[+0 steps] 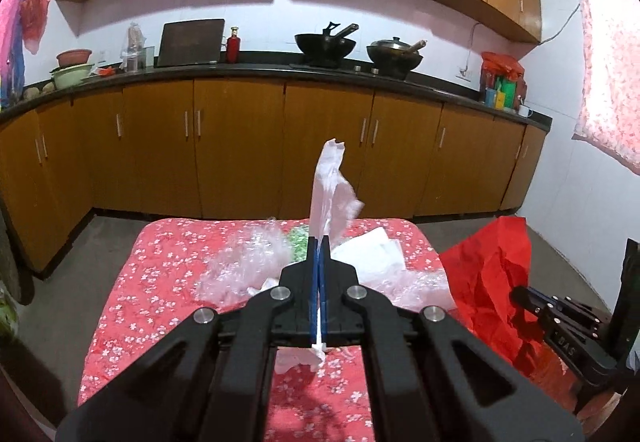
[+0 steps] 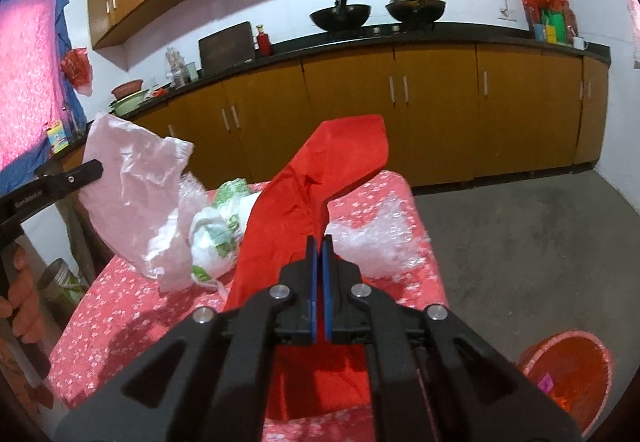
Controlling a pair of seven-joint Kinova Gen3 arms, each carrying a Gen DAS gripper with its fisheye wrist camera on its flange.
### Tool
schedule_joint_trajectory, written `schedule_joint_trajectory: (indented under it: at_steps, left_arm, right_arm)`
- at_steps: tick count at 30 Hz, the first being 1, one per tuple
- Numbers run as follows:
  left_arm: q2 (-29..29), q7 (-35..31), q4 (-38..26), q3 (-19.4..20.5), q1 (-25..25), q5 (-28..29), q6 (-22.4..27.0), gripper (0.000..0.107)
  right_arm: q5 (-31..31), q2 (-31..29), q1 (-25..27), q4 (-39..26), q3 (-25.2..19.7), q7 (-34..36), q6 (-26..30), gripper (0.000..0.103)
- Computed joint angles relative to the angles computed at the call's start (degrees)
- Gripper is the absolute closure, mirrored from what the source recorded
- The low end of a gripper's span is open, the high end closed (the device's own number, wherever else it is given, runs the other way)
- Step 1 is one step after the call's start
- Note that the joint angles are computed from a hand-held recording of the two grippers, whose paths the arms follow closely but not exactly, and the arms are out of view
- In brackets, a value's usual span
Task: Collect trash
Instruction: 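Grasp the red cloth with the right tool while the left tool grasps the white plastic bag, then carry both items over the orange wastebasket and open both tools to drop them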
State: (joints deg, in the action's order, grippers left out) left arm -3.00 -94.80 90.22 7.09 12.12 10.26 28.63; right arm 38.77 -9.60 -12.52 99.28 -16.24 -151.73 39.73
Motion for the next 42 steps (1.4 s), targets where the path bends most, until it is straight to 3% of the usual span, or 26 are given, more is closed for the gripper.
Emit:
schedule_joint_trajectory:
  at_steps: [12, 21, 28, 37, 42]
  left_arm:
    - [3.61, 0.56, -2.86, 4.94, 6.64, -1.88, 1.48, 0.107]
    - [9.97, 1.19, -8.12, 8.52, 14.87, -4.15, 2.59, 0.107]
    - [17.96, 2.64, -14.3, 10.16, 24.35, -6.93, 3.64, 0.107]
    - [25.97, 1.46, -19.91, 10.26, 31.91, -6.93, 4.46, 0.107]
    - [28.6, 3.77, -20.33, 8.07, 35.77, -8.73, 2.93, 0.107]
  right_arm:
    - [0.99, -6.28, 6.21, 7.12, 0.98, -2.98, 3.52, 0.099]
    - [-2.47, -14.58, 16.7, 16.18, 4.25, -0.85, 3.88, 0.099]
    - [-3.56, -20.12, 26.12, 23.35, 8.31, 2.27, 4.57, 0.099]
    - [-3.62, -22.96, 35.79, 30.81, 14.0, 7.36, 0.42, 0.099]
    - [-3.48, -21.47, 39.77, 34.1, 16.59, 8.63, -4.26, 0.099]
